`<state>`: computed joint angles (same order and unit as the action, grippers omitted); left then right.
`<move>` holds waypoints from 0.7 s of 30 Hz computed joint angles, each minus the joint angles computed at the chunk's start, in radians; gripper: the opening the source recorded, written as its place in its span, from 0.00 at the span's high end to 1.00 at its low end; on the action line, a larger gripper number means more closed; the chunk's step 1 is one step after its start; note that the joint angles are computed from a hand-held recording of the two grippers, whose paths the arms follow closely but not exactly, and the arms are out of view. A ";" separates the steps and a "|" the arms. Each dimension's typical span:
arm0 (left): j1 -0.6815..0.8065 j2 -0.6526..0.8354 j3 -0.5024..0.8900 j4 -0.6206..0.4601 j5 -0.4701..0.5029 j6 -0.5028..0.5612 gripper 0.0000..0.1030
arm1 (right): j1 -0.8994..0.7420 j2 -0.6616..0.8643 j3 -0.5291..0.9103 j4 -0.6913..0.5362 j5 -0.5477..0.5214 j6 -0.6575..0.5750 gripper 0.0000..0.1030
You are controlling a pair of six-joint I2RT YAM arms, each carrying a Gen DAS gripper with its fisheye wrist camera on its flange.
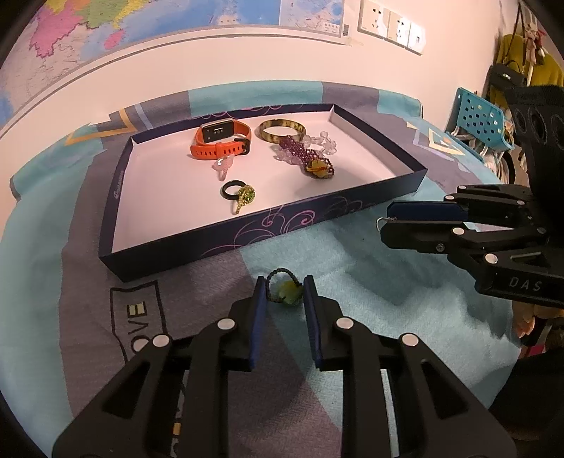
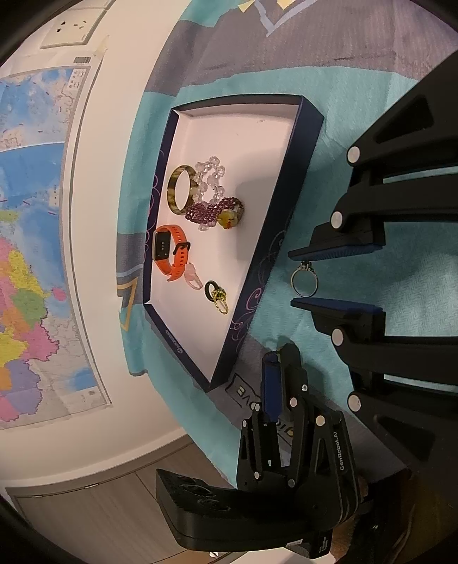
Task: Organize jewelry
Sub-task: 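Carry the green ring and silver ring up over the box with both tools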
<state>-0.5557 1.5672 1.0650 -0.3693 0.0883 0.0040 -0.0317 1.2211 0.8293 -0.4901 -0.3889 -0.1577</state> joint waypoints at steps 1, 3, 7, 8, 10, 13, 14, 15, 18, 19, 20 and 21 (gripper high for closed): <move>0.002 -0.003 0.000 0.000 0.004 -0.002 0.79 | -0.001 -0.002 -0.001 0.001 -0.001 0.001 0.81; 0.002 -0.013 -0.002 0.003 0.001 -0.005 0.79 | -0.001 -0.007 -0.001 0.000 -0.004 0.002 0.81; 0.004 -0.035 -0.010 0.007 0.004 -0.009 0.79 | 0.001 -0.011 0.001 0.000 -0.002 0.005 0.81; 0.005 -0.039 -0.011 0.006 0.006 -0.009 0.79 | 0.000 -0.012 0.002 0.001 -0.003 0.006 0.81; 0.006 -0.044 -0.008 0.005 0.006 -0.011 0.79 | -0.001 -0.011 0.006 0.000 -0.005 0.007 0.81; 0.006 -0.046 -0.003 0.003 0.008 -0.011 0.79 | -0.005 -0.011 0.012 0.000 -0.007 0.009 0.81; 0.007 -0.048 -0.002 0.002 0.010 -0.011 0.79 | -0.006 -0.012 0.014 0.000 -0.007 0.009 0.81; 0.007 -0.049 0.000 0.002 0.011 -0.012 0.79 | -0.008 -0.010 0.018 0.000 -0.008 0.009 0.81; 0.008 -0.054 0.005 0.001 0.011 -0.013 0.79 | -0.009 -0.010 0.025 -0.002 -0.006 0.008 0.81; 0.008 -0.055 0.006 0.002 0.010 -0.013 0.79 | -0.010 -0.012 0.027 -0.004 -0.007 0.009 0.81; 0.009 -0.057 0.008 0.002 0.012 -0.013 0.79 | -0.011 -0.012 0.029 -0.003 -0.007 0.009 0.81; 0.009 -0.057 0.010 0.001 0.013 -0.014 0.79 | -0.012 -0.013 0.032 -0.004 -0.007 0.008 0.81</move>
<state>-0.5466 1.5100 1.0749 -0.3681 0.1008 -0.0104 -0.0433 1.2084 0.8609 -0.4936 -0.3955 -0.1493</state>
